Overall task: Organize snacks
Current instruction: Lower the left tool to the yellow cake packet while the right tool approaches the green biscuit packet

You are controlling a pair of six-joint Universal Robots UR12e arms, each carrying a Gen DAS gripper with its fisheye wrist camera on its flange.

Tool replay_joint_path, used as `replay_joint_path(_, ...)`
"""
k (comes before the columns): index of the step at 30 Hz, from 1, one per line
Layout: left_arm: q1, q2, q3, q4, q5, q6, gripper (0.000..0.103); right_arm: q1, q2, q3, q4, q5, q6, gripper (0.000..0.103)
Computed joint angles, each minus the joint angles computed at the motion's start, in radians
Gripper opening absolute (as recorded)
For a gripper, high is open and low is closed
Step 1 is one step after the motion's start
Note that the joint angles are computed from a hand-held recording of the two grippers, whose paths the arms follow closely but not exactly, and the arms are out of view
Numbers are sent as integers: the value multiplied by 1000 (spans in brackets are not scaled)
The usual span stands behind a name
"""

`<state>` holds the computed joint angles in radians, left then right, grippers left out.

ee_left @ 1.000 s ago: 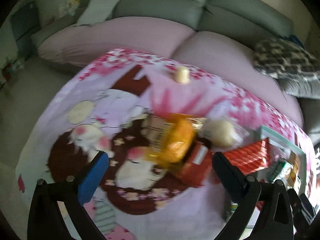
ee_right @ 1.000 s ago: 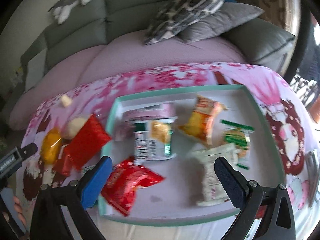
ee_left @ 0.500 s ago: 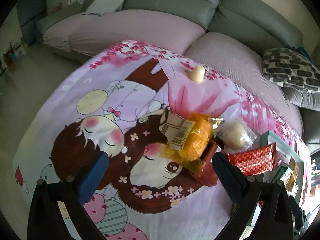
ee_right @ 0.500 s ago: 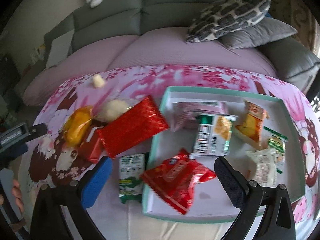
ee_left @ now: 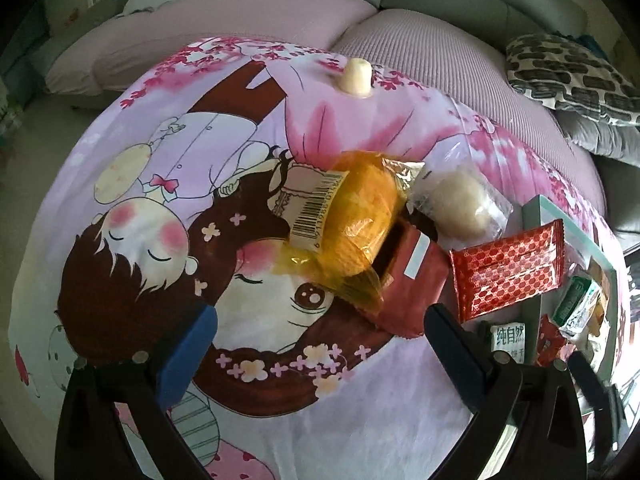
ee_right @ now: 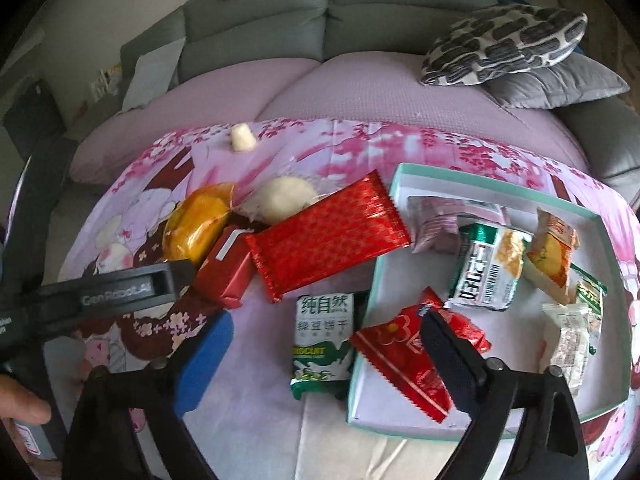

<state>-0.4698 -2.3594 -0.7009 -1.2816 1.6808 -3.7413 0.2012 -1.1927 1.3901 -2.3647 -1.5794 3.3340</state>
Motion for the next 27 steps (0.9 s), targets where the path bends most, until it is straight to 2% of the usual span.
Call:
replay_joint_path(3,6,12,-22,15,-5,-14,103,3,6,-5,7,19,-18,79)
replay_joint_path(5,11,17,-32,23,-14,-22,103,5,11,-9,19,30,-33,77)
replay_joint_path(8,18,28,-53,45,-27,-39,103,11,18,-15,33,21,-55,68)
replay_joint_path(14,29,48,-89,77,-39,-74,103,12,27,-21,41,15,-57,67)
replay_joint_path(27,38,64,-118,118,-69,-88,103,23,51,-49,80,-32,-66,66)
